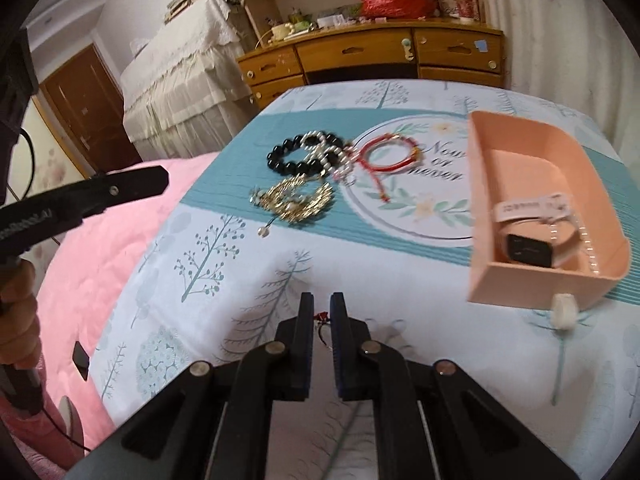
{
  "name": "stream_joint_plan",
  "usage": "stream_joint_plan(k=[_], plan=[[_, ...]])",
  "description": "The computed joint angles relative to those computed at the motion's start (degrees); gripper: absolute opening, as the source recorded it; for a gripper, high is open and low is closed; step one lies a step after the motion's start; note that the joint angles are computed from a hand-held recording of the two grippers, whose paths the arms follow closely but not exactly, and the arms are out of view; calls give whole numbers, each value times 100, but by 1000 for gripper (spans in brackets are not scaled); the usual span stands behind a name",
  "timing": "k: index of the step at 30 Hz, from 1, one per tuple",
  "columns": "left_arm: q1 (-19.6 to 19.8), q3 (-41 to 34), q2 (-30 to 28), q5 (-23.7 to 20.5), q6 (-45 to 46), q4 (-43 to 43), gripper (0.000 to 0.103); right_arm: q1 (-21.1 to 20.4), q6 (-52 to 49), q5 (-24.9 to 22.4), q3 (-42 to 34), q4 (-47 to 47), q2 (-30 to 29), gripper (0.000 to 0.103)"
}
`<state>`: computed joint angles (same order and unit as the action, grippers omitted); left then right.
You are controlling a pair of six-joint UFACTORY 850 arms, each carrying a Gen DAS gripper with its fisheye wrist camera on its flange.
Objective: Organize jewelry
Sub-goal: 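Lift the ring and pendant and carry both toward the peach box, then open both tools to drop the ring and pendant into the box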
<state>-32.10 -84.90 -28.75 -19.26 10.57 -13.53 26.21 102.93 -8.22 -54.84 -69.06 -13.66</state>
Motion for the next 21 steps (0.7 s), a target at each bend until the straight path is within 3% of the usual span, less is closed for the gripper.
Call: stream_joint_plan(k=[8, 15, 17, 21], plan=[[-358, -661, -366, -222, 624, -426, 16, -323, 1384, -261, 505, -1337, 704, 8], [-722, -1848, -1184, -649, 1049, -729, 16, -891, 2764, -354, 852, -2658, 1161, 8], [-786, -2212, -1445, -826, 1386, -1107, 16, -1069, 3344, -328, 935, -3233, 1259, 8], [-881, -2823, -1927, -1018, 1953, -1817, 16, -1423, 5406, -150, 1076, -5298, 1369, 8]])
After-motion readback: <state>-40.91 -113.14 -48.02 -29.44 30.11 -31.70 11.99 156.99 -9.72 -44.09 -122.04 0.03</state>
